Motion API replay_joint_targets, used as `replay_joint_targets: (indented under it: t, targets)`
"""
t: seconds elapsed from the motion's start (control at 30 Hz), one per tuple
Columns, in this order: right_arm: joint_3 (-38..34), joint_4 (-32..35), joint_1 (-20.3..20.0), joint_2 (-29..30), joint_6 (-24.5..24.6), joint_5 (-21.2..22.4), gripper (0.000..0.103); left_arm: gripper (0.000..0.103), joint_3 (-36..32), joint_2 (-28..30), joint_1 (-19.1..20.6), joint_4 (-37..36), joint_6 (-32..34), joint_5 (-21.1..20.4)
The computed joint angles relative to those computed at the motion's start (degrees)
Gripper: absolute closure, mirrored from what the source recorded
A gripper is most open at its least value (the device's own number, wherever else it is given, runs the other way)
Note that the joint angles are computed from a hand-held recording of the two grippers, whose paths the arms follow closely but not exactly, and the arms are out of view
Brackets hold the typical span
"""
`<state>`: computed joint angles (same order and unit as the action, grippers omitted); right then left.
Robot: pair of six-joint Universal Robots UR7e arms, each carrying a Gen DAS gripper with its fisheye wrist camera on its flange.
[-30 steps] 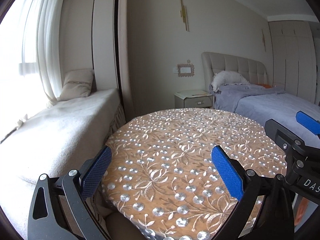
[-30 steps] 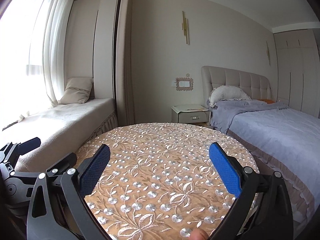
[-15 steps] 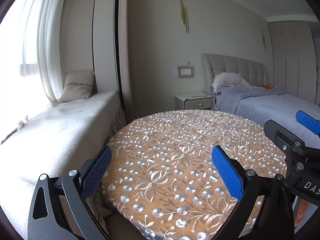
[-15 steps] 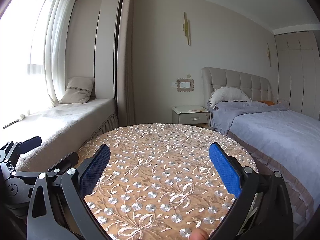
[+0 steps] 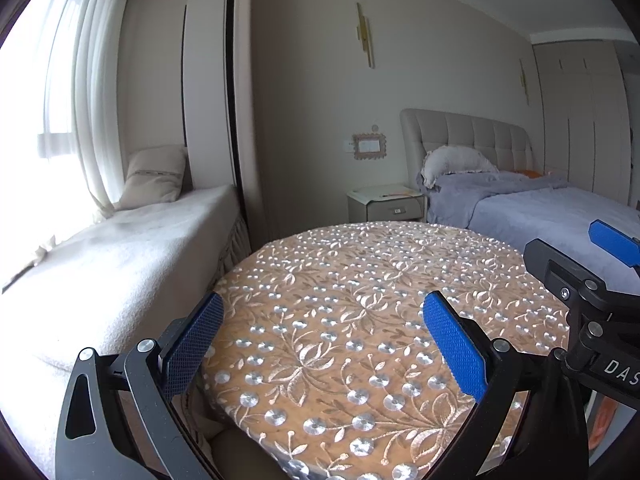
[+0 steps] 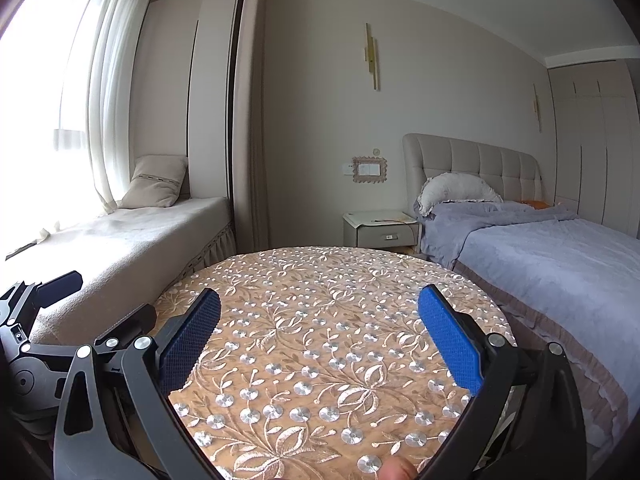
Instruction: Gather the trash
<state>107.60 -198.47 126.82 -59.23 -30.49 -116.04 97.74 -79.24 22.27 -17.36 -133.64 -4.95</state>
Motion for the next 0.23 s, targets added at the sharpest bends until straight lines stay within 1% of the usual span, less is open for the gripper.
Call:
replay_joint_targets:
  t: [0.13,0.23]
  targets:
    - [0.06,0.00,0.02,-0.03,0.16,-0.05,0.005,0.005,-0.81,0.65,0.10,3.30,-3.48,-0.25]
    - [0.06,0.07,-0.04,-0.10,0.28,0.00,0.005,0.005,-1.98,1.85,0.09,8.04,-7.84,-0.40]
